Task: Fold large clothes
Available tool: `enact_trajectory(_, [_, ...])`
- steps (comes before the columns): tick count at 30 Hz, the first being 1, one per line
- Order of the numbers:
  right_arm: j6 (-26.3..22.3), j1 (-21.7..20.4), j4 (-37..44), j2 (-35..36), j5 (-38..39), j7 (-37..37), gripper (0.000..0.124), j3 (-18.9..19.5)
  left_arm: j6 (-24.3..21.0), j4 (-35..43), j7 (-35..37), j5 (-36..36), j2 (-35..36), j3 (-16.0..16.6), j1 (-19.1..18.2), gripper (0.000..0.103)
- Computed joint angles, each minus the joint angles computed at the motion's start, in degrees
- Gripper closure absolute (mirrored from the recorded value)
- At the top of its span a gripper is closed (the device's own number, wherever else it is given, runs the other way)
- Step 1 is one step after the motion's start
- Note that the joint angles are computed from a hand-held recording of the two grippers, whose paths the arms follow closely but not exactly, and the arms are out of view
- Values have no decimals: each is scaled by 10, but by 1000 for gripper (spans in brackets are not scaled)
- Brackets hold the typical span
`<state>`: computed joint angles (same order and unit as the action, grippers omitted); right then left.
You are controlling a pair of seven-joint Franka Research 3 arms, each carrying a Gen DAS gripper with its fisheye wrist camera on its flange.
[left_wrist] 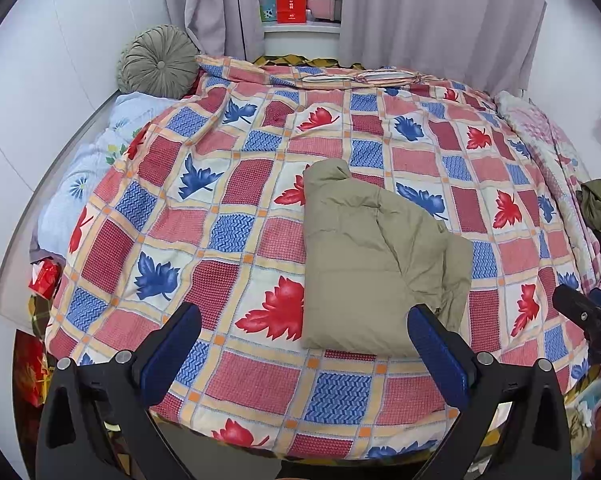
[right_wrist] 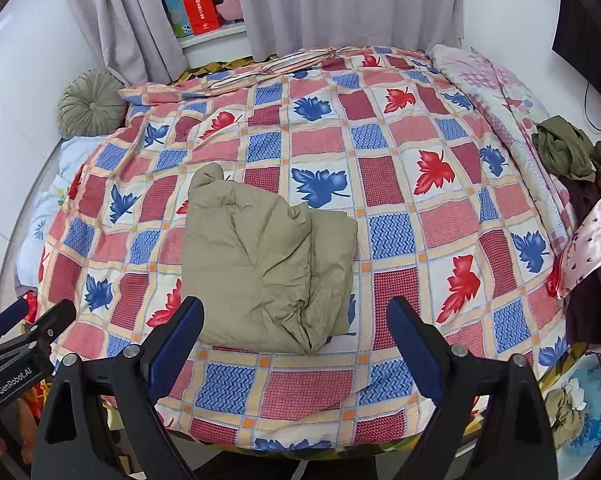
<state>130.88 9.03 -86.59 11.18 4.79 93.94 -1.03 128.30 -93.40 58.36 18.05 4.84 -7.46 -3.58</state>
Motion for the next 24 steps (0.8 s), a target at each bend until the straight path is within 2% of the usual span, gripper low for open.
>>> enact_trajectory(24, [-13, -2, 12, 5, 5, -5, 30, 0, 5, -1, -3, 3, 0, -1, -1, 0])
